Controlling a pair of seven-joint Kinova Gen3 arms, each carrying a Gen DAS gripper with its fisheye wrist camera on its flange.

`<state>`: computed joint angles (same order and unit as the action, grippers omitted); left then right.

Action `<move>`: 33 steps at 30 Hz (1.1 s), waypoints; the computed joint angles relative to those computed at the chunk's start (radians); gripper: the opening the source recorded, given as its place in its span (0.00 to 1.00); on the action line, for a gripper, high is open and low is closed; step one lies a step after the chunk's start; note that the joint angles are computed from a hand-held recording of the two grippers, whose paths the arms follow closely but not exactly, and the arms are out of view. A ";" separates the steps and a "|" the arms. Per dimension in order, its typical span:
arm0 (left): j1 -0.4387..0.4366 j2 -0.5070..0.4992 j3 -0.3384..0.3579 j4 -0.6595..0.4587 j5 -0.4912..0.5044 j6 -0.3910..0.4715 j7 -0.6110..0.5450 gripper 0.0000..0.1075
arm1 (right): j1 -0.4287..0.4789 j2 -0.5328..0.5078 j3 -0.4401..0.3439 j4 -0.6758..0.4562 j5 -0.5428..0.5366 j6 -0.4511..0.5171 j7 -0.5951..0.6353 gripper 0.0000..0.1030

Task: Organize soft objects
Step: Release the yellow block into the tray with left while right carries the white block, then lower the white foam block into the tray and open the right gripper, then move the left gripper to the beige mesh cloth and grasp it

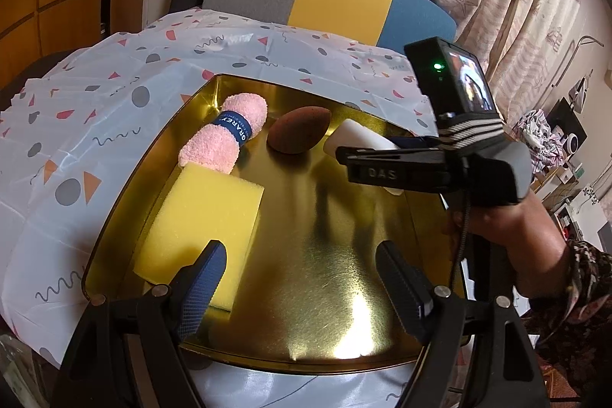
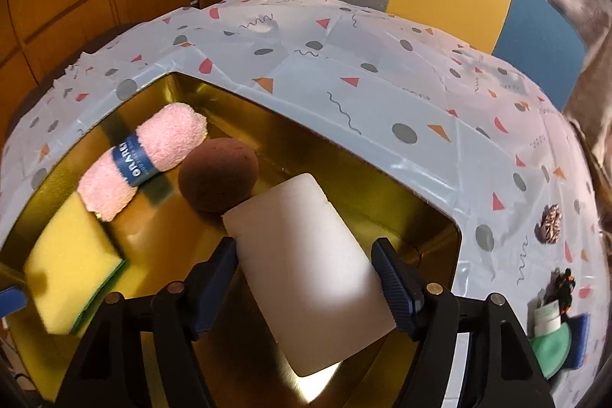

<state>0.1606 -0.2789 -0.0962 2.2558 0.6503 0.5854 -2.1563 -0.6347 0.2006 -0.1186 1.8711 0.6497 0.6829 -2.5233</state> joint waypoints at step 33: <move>0.075 -0.044 0.062 0.030 -0.042 -0.024 0.027 0.76 | 0.098 -0.367 -0.244 0.332 0.198 0.038 -0.616 0.93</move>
